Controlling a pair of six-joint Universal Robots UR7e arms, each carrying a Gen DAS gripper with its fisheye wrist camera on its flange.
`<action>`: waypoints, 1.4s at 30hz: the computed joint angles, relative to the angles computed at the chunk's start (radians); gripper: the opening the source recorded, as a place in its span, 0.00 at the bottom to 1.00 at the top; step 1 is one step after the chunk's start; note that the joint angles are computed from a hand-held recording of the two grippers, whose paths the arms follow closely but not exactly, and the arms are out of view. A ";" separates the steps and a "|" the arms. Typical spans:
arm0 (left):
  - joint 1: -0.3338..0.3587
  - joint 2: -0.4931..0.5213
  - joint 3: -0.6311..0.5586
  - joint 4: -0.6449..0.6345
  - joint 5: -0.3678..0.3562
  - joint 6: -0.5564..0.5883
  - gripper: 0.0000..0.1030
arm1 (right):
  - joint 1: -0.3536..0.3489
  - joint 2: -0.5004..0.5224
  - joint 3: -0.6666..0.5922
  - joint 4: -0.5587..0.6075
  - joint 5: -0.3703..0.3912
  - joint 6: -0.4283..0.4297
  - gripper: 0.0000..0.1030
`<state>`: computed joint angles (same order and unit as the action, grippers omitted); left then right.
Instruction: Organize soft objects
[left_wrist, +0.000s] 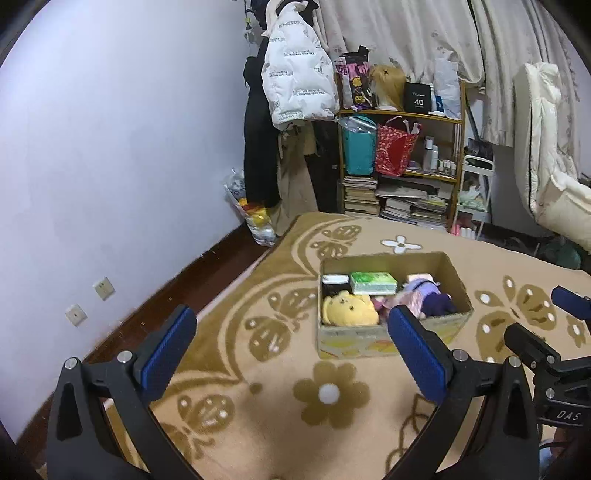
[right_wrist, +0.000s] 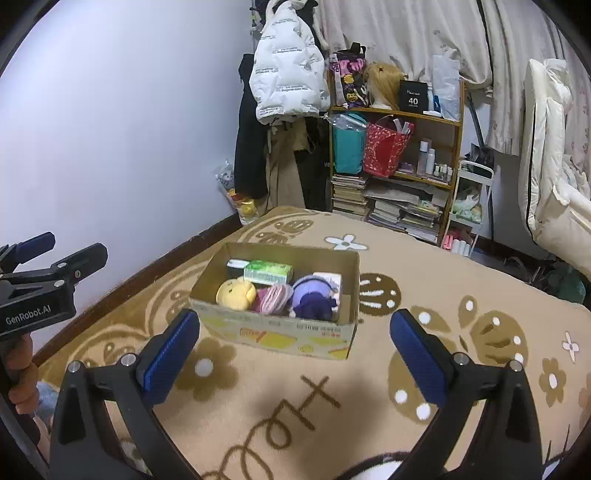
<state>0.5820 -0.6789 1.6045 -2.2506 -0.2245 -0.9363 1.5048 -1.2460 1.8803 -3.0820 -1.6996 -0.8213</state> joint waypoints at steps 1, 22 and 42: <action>-0.001 -0.002 0.009 0.004 0.000 -0.015 1.00 | -0.003 -0.004 0.010 -0.009 0.002 -0.004 1.00; 0.003 0.018 0.112 -0.021 -0.048 -0.030 1.00 | -0.102 -0.023 0.128 -0.102 0.096 -0.006 1.00; -0.008 0.043 0.105 -0.041 -0.050 0.019 1.00 | -0.123 -0.025 0.151 -0.116 0.110 0.005 1.00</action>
